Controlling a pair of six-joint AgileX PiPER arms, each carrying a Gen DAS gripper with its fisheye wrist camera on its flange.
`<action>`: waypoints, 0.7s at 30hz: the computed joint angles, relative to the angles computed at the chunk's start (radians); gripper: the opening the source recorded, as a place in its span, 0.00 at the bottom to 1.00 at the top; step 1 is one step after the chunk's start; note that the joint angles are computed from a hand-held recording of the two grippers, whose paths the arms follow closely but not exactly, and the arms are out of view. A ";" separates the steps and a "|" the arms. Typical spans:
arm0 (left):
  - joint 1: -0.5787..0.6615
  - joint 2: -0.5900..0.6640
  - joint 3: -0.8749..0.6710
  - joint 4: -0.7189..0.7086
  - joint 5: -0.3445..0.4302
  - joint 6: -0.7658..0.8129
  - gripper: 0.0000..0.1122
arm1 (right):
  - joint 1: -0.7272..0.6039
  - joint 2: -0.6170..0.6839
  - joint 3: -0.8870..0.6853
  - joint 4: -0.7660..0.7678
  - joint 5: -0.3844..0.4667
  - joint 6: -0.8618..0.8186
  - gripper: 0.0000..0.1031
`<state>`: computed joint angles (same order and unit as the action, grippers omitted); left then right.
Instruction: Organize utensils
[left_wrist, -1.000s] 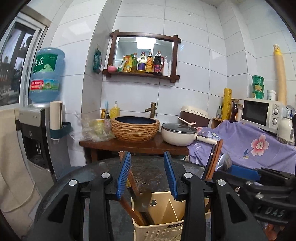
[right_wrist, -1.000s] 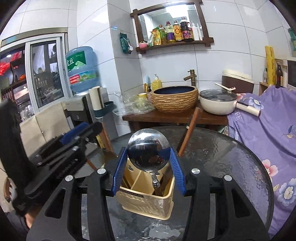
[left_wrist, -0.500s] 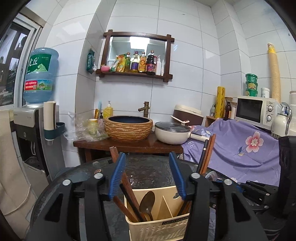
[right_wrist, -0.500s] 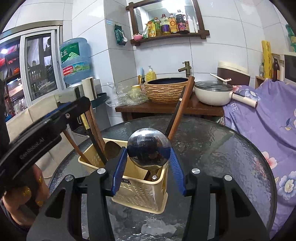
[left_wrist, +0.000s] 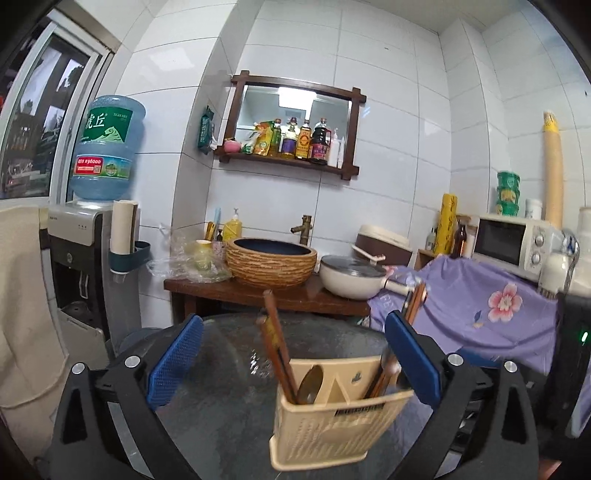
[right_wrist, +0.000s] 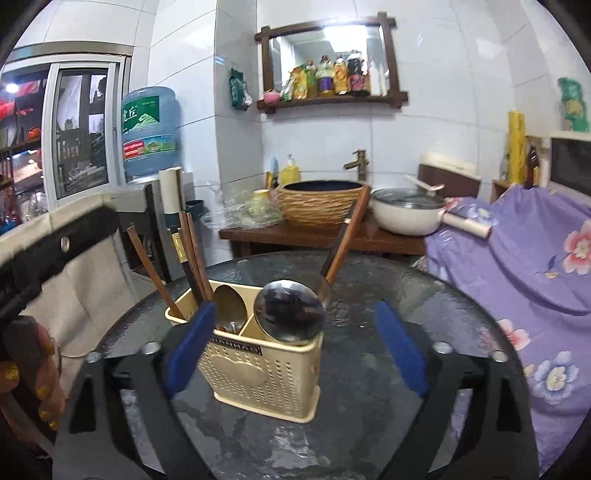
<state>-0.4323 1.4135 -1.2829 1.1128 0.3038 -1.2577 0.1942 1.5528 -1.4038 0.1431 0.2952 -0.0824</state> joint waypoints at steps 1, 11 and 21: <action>-0.009 -0.022 0.030 0.023 0.016 -0.007 0.86 | 0.016 -0.037 0.045 -0.100 -0.020 0.098 0.93; -0.014 -0.317 0.428 -0.096 0.038 0.068 0.86 | 0.201 -0.454 0.557 -1.076 -0.058 1.098 0.94; -0.256 -0.523 0.634 -0.058 0.267 -0.094 0.86 | 0.770 -0.733 0.839 -1.517 0.517 1.648 0.94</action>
<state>-0.6880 0.8905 -0.6486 1.0548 0.5704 -1.3515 0.9647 0.8202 -0.5645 -1.3738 0.8126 1.5654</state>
